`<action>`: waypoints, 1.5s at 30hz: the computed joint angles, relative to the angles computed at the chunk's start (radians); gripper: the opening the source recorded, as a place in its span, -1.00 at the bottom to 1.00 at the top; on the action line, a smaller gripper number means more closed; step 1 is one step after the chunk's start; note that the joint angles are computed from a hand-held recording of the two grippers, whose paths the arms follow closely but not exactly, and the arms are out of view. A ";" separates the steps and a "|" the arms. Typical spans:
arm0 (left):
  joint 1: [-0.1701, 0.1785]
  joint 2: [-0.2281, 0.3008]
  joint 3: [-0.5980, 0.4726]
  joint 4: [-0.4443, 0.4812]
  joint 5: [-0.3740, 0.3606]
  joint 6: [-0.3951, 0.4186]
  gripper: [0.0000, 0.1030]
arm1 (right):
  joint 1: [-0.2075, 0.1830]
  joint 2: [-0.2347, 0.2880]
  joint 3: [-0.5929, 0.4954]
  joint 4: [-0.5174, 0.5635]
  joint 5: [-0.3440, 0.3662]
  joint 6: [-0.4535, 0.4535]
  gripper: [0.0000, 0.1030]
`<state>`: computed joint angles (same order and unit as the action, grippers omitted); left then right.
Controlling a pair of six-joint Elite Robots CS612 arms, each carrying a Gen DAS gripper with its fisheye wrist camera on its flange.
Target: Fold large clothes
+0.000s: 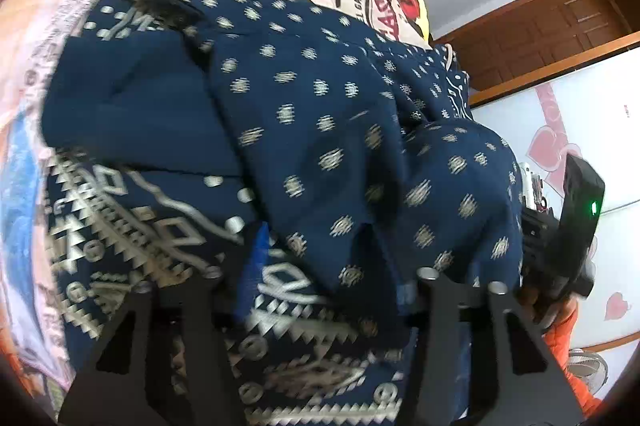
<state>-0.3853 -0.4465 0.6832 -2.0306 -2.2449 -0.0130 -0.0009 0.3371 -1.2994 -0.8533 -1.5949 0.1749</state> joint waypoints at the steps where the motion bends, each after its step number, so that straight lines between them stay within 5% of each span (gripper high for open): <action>1: -0.005 -0.002 0.003 -0.015 0.013 0.006 -0.42 | -0.001 0.013 -0.018 0.007 0.000 -0.018 -0.77; 4: -0.018 -0.024 0.031 -0.088 0.089 0.028 -0.93 | -0.003 0.040 -0.066 -0.025 0.004 -0.050 -0.77; 9: -0.024 -0.068 0.104 -0.257 0.222 0.050 -0.95 | -0.006 0.031 -0.051 -0.009 0.005 -0.063 -0.77; 13: -0.020 -0.062 0.106 -0.223 0.304 0.074 -0.95 | 0.003 0.030 -0.051 -0.011 -0.027 -0.098 -0.77; 15: -0.014 -0.051 0.099 -0.177 0.295 0.078 -0.94 | 0.006 0.035 -0.063 -0.013 -0.042 -0.109 -0.77; 21: -0.004 -0.081 0.165 -0.230 0.279 0.069 -0.88 | 0.018 0.054 -0.114 -0.017 -0.107 -0.114 -0.77; 23: -0.009 -0.101 0.190 -0.242 0.304 0.089 -0.88 | 0.023 0.057 -0.124 -0.014 -0.148 -0.102 -0.49; 25: -0.015 -0.118 0.208 -0.261 0.317 0.102 -0.87 | 0.037 0.062 -0.131 -0.021 -0.258 -0.076 0.46; 26: -0.016 -0.127 0.221 -0.272 0.317 0.108 -0.86 | 0.039 0.067 -0.141 -0.030 -0.293 -0.063 0.57; 29: -0.023 -0.157 0.260 -0.305 0.306 0.128 -0.58 | 0.015 0.068 -0.168 0.006 -0.207 -0.008 0.59; 31: -0.027 -0.174 0.285 -0.322 0.286 0.137 -0.09 | 0.000 0.065 -0.178 0.032 -0.148 0.031 0.59; 33: -0.033 -0.189 0.312 -0.338 0.278 0.147 0.11 | -0.009 0.065 -0.186 0.045 -0.115 0.059 0.60; 40: -0.050 -0.228 0.408 -0.400 0.367 0.209 0.28 | -0.023 0.078 -0.247 0.079 -0.054 0.140 0.60; 45: -0.026 -0.250 0.428 -0.408 0.367 0.177 0.28 | -0.014 0.076 -0.286 0.092 -0.101 0.130 0.60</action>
